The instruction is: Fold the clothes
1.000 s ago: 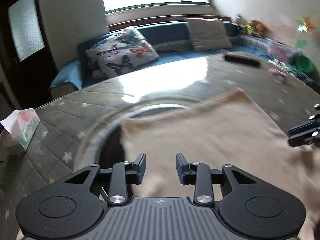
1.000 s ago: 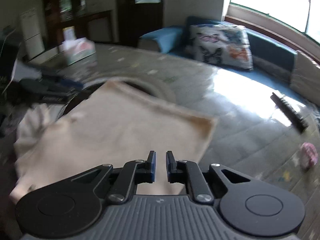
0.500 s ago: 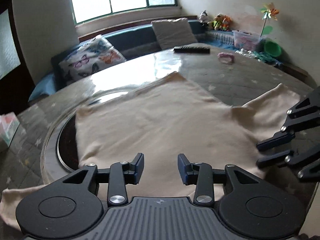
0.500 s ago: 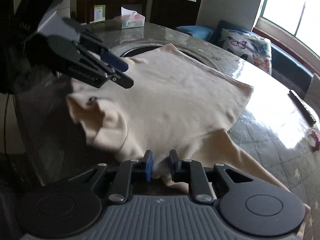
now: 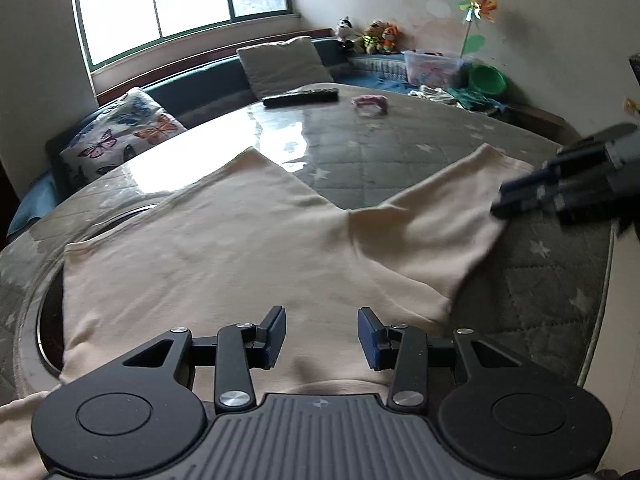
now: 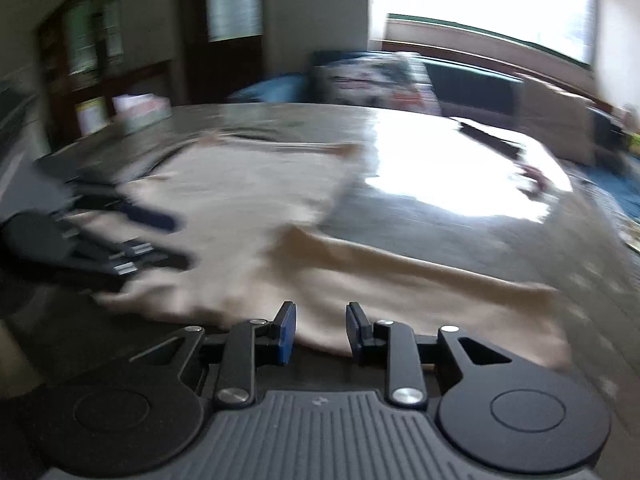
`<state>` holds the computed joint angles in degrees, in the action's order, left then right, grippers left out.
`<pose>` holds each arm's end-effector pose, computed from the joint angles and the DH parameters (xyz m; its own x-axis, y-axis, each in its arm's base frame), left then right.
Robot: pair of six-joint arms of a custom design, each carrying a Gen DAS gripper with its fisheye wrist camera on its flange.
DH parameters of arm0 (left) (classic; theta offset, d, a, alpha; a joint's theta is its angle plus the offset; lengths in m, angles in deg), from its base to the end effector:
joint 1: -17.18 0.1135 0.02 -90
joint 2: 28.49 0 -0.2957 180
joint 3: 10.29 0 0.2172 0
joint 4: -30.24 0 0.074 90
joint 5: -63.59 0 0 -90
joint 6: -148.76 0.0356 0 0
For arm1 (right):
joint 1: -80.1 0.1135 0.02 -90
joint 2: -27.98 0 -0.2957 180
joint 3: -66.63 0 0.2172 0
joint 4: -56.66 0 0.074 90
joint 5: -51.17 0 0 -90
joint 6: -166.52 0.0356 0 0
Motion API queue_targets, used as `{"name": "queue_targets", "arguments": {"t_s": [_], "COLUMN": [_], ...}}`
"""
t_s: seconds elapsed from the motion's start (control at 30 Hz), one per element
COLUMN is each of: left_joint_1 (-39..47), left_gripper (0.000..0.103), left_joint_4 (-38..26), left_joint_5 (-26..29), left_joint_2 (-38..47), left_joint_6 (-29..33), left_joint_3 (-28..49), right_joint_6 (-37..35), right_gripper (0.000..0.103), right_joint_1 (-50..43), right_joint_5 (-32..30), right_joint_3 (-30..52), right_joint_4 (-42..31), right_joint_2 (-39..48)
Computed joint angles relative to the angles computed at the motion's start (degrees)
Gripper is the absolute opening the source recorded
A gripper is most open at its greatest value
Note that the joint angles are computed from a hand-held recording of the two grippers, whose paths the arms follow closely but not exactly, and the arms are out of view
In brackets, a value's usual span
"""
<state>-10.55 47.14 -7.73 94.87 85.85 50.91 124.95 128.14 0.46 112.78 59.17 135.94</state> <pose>0.3132 -0.1775 0.0919 -0.2681 0.6283 -0.7303 0.8564 0.5026 0.1180 0.1944 0.1825 0.1160 -0.6503 0.1427 -0.7461 0.1917 0.9812 0.0207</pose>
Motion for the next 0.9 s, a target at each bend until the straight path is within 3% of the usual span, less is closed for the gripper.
{"name": "queue_targets", "arguments": {"t_s": [0.17, 0.53, 0.7, 0.73, 0.77, 0.8, 0.9], "left_joint_1": [-0.83, -0.78, -1.08, -1.14, -1.19, -1.17, -1.11], "left_gripper": [0.043, 0.044, 0.044, 0.044, 0.044, 0.044, 0.045], "left_joint_4": [1.58, 2.0, 2.15, 2.19, 2.23, 2.24, 2.47], "left_joint_5": [-0.45, -0.33, -0.39, -0.45, -0.53, -0.49, -0.07], "left_joint_2": [0.57, 0.33, 0.0, -0.13, -0.28, -0.5, -1.3], "left_joint_6": [0.65, 0.58, 0.72, 0.78, 0.8, 0.86, 0.99], "left_joint_3": [-0.9, -1.37, -1.74, -1.87, -1.99, -2.11, -2.57], "right_joint_6": [12.96, 26.95, 25.1, 24.55, 23.46, 22.58, 20.07], "right_gripper": [0.027, 0.027, 0.029, 0.027, 0.016, 0.011, 0.007], "right_joint_1": [-3.41, -5.36, -6.08, -6.38, -6.9, -7.32, -8.94], "right_joint_5": [4.51, 8.34, 7.86, 7.73, 7.45, 7.28, 7.99], "right_joint_3": [-5.24, -10.48, -10.92, -11.17, -11.29, -11.4, -10.56], "right_joint_4": [-4.56, -5.33, -0.4, 0.86, 2.61, 3.83, 4.0], "right_joint_2": [-1.79, 0.47, 2.2, 2.39, 2.66, 2.9, 2.24]}}
